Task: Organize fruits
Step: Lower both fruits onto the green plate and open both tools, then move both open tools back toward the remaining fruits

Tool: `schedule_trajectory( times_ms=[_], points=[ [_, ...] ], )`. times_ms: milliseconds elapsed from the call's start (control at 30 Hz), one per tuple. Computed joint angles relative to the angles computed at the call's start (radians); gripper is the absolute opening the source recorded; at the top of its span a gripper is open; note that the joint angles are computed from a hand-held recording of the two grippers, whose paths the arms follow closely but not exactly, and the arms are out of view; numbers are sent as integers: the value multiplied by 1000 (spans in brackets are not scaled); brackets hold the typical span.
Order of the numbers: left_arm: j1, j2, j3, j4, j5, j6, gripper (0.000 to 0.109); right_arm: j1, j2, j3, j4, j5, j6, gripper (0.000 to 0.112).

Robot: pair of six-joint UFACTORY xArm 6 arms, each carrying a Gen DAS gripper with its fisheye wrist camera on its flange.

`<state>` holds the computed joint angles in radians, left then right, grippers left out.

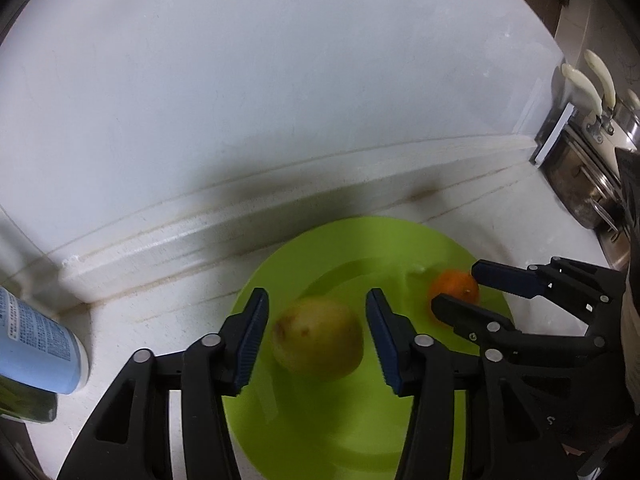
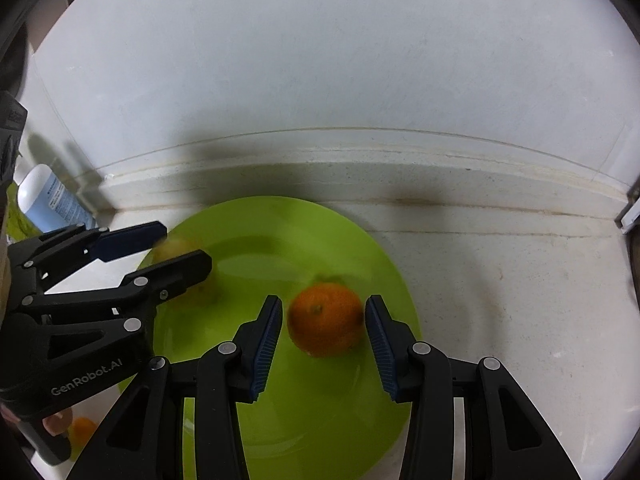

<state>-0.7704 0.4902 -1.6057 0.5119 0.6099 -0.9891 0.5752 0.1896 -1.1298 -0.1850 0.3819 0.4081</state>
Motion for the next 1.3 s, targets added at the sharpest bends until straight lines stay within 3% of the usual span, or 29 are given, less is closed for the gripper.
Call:
schedule_trajectory(
  times_ms=[133,367,467,600,800,1133,1300],
  points=[
    [-1,-32,26,17,-9,-37,57,-5,-13,12,-24,-5,33,49],
    [-39,-140,118,158,30,-160,64,0,-95,79,-133,-23,136,49],
    [-74,-214,180,276,71,-285,71,7,-159,130,-230,-36,234,56],
    [-148,-300,241,429,178,-422,87,28,-267,206,-411,-46,421,62],
    [-269,-436,357,539,348,-592,102,100,-447,319,-621,26,647,77],
    [-458,-574,500,524,566,-727,103,266,-663,466,-748,201,829,82],
    [-537,-620,563,513,647,-822,103,354,-694,496,-774,280,900,82]
  ],
)
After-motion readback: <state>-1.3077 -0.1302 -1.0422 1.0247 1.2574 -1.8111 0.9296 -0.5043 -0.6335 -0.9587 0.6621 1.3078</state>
